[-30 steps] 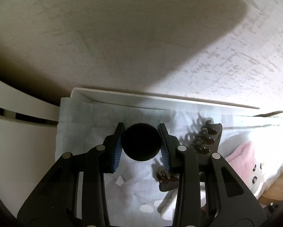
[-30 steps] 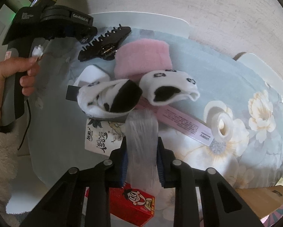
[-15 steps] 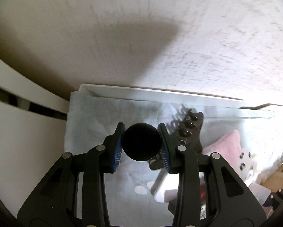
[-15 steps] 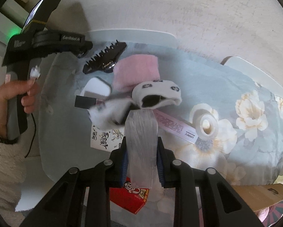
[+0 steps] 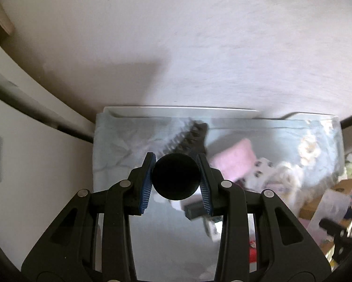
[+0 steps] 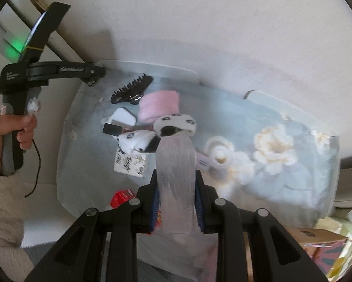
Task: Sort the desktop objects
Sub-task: 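Carry the jar and plastic box into the cardboard box and release both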
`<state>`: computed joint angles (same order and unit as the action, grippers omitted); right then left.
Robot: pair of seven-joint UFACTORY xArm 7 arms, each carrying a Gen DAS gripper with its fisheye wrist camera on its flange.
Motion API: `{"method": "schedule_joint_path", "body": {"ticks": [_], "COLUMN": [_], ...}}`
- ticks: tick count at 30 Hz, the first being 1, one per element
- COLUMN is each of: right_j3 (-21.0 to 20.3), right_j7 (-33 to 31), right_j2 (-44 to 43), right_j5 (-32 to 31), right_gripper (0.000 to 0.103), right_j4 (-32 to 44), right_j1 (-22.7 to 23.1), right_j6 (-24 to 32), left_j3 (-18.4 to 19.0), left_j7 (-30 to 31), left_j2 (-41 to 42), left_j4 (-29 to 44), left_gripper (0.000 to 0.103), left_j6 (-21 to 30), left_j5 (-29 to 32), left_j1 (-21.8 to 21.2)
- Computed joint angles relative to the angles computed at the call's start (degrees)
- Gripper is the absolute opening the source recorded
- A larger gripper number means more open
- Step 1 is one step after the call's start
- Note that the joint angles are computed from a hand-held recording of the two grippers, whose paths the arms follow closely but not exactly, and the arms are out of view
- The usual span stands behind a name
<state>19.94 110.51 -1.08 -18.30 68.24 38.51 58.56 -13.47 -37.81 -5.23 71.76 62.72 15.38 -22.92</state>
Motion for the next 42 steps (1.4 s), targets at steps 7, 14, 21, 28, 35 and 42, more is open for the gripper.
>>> {"method": "schedule_joint_path", "body": {"ticks": [7,14,21,28,35,42], "right_j3": [3.2,8.4,13.7,19.2,23.2,25.8], "right_j7": [4.2,10.7,17.1,24.3,31.4,35.7], "right_j2": [-7.5,-14.1,-19.7,-23.3,-26.0,-25.7], "right_j5": [1.6,4.2,7.8,11.1,15.4,16.0], "right_gripper": [0.024,0.024,0.024,0.024,0.024,0.024], "right_j4": [-3.9,-7.5,-9.4,-10.6,-14.5,-17.9], "right_j1": [0.7,1.6,3.2,4.8,7.5,9.6], "right_j6": [4.5,8.9,14.7,18.5,16.3,10.9], "left_j3": [-1.4,-4.4,-5.7,-3.9,-0.3,3.1], "left_j7": [0.8,-2.5,-6.0,-6.1,-5.6,-7.2], "left_j2": [0.6,5.5,14.0,27.3,39.1,45.3], "left_j4": [4.2,8.7,21.3,37.2,49.8,52.3], "left_gripper": [0.033,0.033,0.033,0.033,0.033,0.033], "left_j6": [2.9,2.4,6.2,11.2,13.9,11.0], "left_j5": [-0.4,0.8,4.3,6.9,5.4,1.4], "left_j1": [-1.7,-7.6,-17.3,-28.4,-37.3,-42.2]}}
